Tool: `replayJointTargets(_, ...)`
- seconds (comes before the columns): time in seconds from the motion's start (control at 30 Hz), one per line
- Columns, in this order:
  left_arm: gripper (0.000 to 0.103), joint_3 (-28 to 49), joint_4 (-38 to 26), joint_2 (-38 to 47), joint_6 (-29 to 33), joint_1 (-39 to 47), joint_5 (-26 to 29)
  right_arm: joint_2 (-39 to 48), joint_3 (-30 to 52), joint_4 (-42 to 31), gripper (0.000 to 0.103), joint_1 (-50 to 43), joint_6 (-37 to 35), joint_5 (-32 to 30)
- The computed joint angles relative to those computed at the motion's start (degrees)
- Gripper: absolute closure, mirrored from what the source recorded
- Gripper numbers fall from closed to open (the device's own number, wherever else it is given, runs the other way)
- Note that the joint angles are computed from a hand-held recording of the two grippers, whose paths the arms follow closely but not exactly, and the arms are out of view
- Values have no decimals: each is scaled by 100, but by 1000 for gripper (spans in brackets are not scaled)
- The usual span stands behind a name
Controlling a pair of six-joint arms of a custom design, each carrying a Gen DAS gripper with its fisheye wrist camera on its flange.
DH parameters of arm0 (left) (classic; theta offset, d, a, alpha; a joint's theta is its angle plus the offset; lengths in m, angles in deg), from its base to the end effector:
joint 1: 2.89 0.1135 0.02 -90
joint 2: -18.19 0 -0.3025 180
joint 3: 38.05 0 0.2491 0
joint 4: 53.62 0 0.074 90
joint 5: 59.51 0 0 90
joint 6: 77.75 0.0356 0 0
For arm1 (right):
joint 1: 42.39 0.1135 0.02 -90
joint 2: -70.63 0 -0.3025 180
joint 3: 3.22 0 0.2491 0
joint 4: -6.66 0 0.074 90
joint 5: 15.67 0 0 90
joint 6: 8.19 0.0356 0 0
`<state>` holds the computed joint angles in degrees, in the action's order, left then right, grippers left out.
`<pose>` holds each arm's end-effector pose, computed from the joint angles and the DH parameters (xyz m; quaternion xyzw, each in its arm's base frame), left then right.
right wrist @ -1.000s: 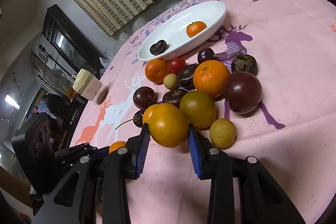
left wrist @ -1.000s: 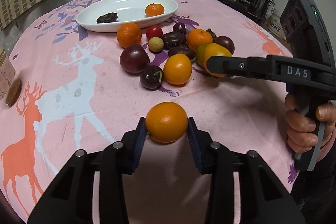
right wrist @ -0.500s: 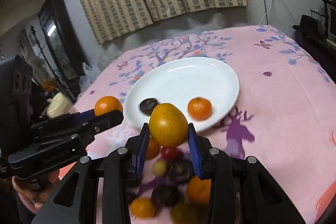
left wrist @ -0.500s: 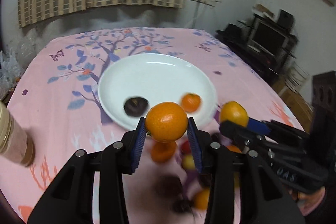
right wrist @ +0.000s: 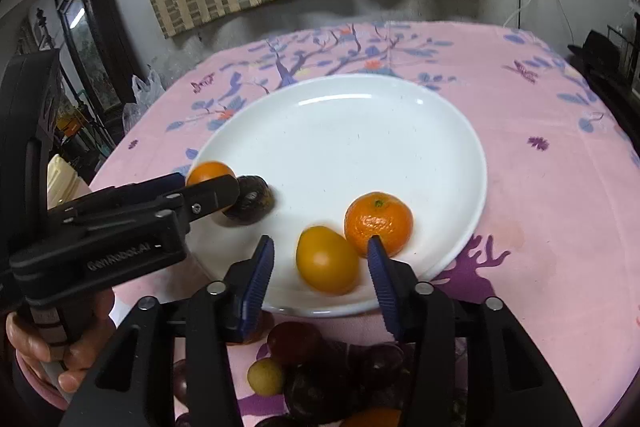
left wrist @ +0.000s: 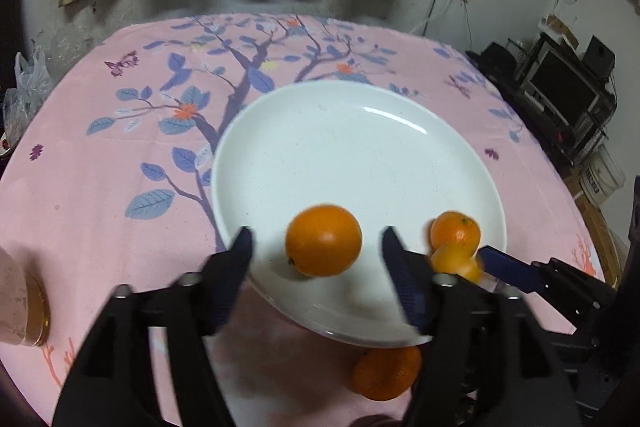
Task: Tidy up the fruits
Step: 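Lower both held fruits onto the white plate and open both tools, then grasp a mandarin orange with the right tool while the left tool grasps a dark cherry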
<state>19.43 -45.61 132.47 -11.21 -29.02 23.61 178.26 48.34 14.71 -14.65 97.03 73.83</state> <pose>0.3186 -0.1516 0.0985 0.0007 0.9346 -0.0963 0.3425 0.2866 0.1511 0.1136 -0.1034 0.9279 0.1350 0.3318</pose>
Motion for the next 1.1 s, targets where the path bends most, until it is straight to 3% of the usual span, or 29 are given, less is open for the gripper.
replayJointTargets(0.17, 8, -775, 167, -796, -127, -268, -531, -785, -665, 269, 49, 232, -204, 307)
replayJointTargets(0.37, 5, -1947, 752, -1359, -635, -629, -1047, -1417, -1929, 1101, 43, 598, 45, 314)
replayJointTargets(0.47, 5, -2357, 907, -1295, -986, -699, -1003, -1511, -2520, 1589, 43, 697, 513, -29)
replayJointTargets(0.53, 5, -2619, 1119, -1261, -1194, -707, -952, -1601, -2941, 2074, 39, 938, 831, -122)
replayJointTargets(0.63, 5, -2846, 1290, -1192, -1349, -768, -1077, -1274, -3433, 3178, 33, 1659, 1197, 274)
replayJointTargets(0.7, 5, -2962, 1381, -1122, -1422, -831, -1253, -1140, -3238, 2756, 33, 1959, 1331, 311)
replayJointTargets(0.83, 5, -3245, 1669, -1092, -1589, -910, -1369, -1030, -3153, 2687, 33, 1908, 1569, 205)
replayJointTargets(1.1, 5, -3546, 1997, -1239, -1653, -918, -1311, -425, -2992, 2696, 58, 1448, 1900, -149)
